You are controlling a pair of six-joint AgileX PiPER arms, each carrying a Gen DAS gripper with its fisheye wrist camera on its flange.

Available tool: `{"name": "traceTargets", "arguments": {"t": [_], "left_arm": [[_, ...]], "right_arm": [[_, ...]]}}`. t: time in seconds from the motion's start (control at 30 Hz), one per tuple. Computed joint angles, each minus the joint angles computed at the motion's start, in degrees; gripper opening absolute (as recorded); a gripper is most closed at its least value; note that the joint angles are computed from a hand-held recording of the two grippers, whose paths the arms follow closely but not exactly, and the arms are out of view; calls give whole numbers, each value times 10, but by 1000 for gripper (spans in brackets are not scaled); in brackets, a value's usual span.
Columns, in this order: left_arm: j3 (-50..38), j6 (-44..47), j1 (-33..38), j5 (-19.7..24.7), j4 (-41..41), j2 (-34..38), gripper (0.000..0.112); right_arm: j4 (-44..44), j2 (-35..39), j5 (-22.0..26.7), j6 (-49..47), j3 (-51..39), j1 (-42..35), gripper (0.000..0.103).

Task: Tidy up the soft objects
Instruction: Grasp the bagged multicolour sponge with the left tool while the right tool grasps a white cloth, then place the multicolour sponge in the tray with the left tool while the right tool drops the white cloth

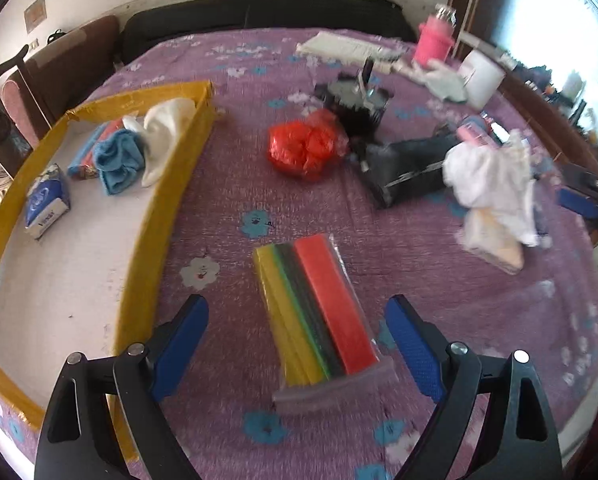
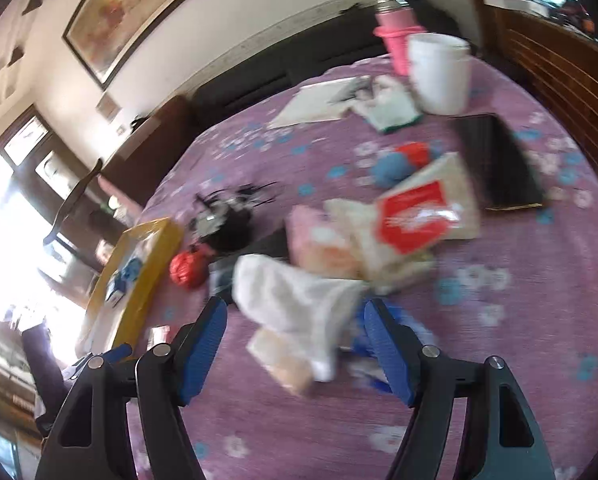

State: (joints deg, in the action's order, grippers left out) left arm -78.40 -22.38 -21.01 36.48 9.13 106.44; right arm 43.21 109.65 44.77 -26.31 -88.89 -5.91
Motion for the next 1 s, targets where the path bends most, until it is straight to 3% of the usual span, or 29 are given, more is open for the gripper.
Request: {"name": "traceTargets", "arguments": {"t": [0.1,0.23,0.3,0.33,0.5,0.67,0.7,0.77,0.8,0.83,1.0], "left_arm": [[-30,-44,-13,29,58,30,90],[-30,-63,-22,30,95,37,88],[-20,-49,-24,18,98,30,53],[-11,-19,-20,1,65,23,42],[10,23,-16,-11,34,5,41],[37,101,19,-29,-73,-27,41],[33,102,19,-29,-79,-26,41],[39,114,25,-32,-99,-37,41],[47,121,29,-35,-108,-47,41],[51,125,32,-38,-113,-53,41],[77,166,58,-49,-163,-94,41]], "right_arm": [[-19,-5,-6,-5,7,8,75],[-66,-8,-26,4,-1,41,75],[-119,-7,-62,22,-1,72,75],[-137,-10,-77,18,7,79,75],[-326,3,-139,118,3,155,75],[-449,41,-142,201,-28,189,75],[-460,49,-136,212,-35,191,72],[-447,63,-111,207,-55,189,43],[-440,70,-95,206,-66,187,22],[-440,69,-94,214,-64,185,16],[-323,9,-129,160,-4,153,13]]}}
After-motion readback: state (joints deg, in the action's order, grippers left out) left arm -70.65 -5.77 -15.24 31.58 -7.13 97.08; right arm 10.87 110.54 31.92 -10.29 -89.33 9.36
